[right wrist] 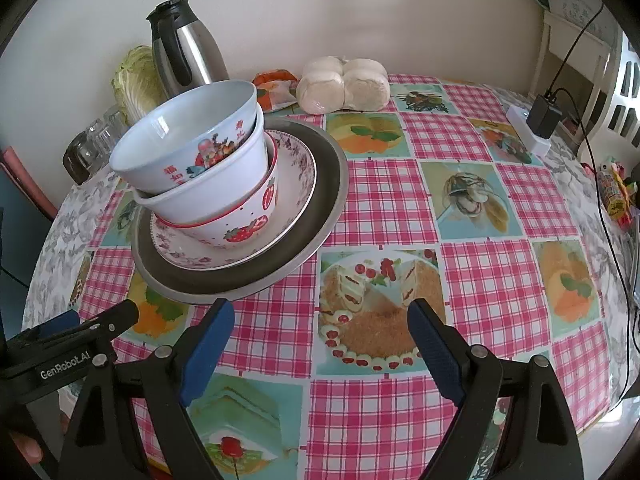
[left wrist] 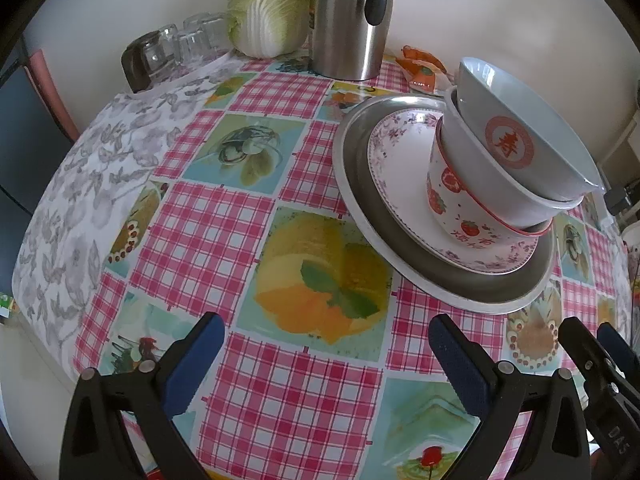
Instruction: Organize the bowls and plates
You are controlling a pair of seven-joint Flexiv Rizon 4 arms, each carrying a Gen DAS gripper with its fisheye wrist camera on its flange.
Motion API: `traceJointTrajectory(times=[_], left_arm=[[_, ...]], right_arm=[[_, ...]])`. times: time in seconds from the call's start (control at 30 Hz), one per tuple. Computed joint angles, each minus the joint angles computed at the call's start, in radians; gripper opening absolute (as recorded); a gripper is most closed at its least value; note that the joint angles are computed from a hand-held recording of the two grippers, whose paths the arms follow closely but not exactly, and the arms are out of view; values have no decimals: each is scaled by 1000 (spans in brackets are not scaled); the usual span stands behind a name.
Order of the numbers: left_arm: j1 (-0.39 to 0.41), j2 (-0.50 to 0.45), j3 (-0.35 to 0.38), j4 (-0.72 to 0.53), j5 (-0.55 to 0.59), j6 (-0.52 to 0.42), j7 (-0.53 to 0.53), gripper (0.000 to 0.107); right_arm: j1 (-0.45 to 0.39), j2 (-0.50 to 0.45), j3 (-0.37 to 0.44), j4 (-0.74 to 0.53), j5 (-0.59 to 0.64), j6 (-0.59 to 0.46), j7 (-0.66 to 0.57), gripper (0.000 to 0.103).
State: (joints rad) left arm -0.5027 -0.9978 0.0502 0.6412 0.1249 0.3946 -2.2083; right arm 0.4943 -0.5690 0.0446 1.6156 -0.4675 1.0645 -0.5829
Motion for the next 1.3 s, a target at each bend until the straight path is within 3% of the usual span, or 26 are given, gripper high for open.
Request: traceJointTrajectory(times=[1.3], left_arm=[[2, -3, -2, -3, -5, -14, 5, 103]], right_arm=[[-6, -12, 7, -16, 22, -37, -21, 89]])
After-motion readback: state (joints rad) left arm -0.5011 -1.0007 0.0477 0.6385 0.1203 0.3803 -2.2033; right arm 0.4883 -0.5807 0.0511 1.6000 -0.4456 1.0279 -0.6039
